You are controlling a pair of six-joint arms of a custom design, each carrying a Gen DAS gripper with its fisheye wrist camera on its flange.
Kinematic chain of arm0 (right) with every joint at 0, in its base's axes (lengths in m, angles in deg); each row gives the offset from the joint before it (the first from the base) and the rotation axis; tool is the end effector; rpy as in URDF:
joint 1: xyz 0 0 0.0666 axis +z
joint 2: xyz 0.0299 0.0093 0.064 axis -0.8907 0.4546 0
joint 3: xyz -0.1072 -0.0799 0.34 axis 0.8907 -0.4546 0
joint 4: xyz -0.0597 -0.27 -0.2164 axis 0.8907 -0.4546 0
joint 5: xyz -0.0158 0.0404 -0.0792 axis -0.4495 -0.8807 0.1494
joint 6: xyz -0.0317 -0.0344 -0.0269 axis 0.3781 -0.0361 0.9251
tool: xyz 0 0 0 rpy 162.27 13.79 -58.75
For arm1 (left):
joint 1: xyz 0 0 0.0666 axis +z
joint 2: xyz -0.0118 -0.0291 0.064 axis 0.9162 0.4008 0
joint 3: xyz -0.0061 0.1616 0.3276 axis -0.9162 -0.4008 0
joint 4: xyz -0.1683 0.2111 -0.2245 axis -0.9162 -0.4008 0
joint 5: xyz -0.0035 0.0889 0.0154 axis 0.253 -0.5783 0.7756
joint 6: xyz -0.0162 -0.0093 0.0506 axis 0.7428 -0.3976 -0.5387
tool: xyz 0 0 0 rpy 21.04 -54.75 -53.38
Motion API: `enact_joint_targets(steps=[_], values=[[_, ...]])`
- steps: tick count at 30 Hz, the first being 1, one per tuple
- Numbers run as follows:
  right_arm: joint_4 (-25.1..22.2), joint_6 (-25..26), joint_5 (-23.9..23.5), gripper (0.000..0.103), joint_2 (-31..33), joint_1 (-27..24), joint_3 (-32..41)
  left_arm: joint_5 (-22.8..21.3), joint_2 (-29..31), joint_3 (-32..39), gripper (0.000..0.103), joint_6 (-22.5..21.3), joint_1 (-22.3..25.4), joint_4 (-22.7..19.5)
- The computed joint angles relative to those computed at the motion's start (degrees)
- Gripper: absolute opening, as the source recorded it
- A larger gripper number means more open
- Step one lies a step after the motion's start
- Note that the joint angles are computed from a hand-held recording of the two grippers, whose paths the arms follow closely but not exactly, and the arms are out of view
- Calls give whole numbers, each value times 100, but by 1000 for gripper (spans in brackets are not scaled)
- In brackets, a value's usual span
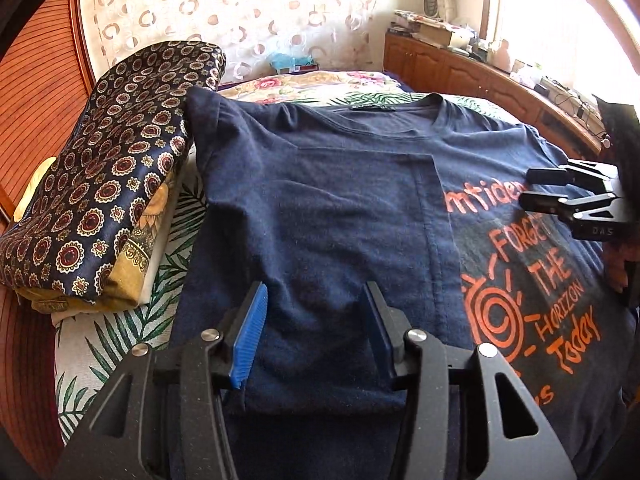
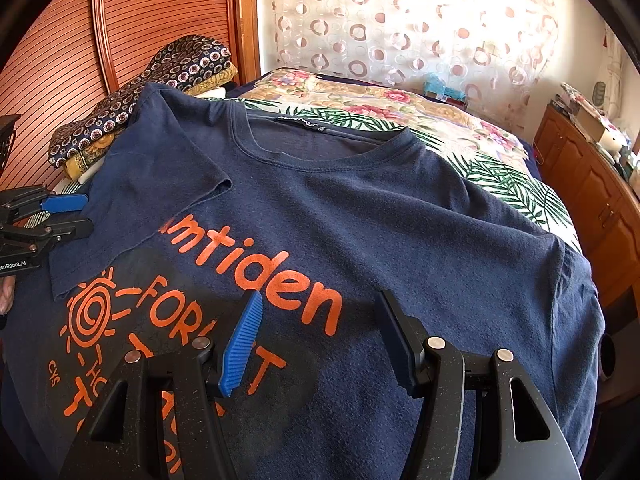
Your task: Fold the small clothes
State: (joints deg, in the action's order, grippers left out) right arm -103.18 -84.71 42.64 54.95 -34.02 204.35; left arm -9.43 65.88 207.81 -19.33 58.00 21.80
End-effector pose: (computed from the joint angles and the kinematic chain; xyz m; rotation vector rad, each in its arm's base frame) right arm 0.5641 0.2963 0.3891 0.0274 2.3965 -0.0628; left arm 0.6547 -0.1103 0.3296 0.9125 2.2948 -0.3404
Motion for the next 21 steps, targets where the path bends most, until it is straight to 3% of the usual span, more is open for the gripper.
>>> enact_joint_targets(steps=[6, 10, 15, 21], values=[[828, -326, 149, 61, -987, -15, -1462, 28, 64, 110, 64, -62, -25, -129], [1055, -555, 493, 61, -1709, -49, -2381, 30, 79, 143, 69, -109, -40, -182], [840, -966, 982, 61, -2503, -160, -3305, 36, 122, 210, 78, -191, -77, -270], [601, -1365, 1031, 61, -3037, -389, -3993, 37, 138, 229, 80, -204, -94, -287]])
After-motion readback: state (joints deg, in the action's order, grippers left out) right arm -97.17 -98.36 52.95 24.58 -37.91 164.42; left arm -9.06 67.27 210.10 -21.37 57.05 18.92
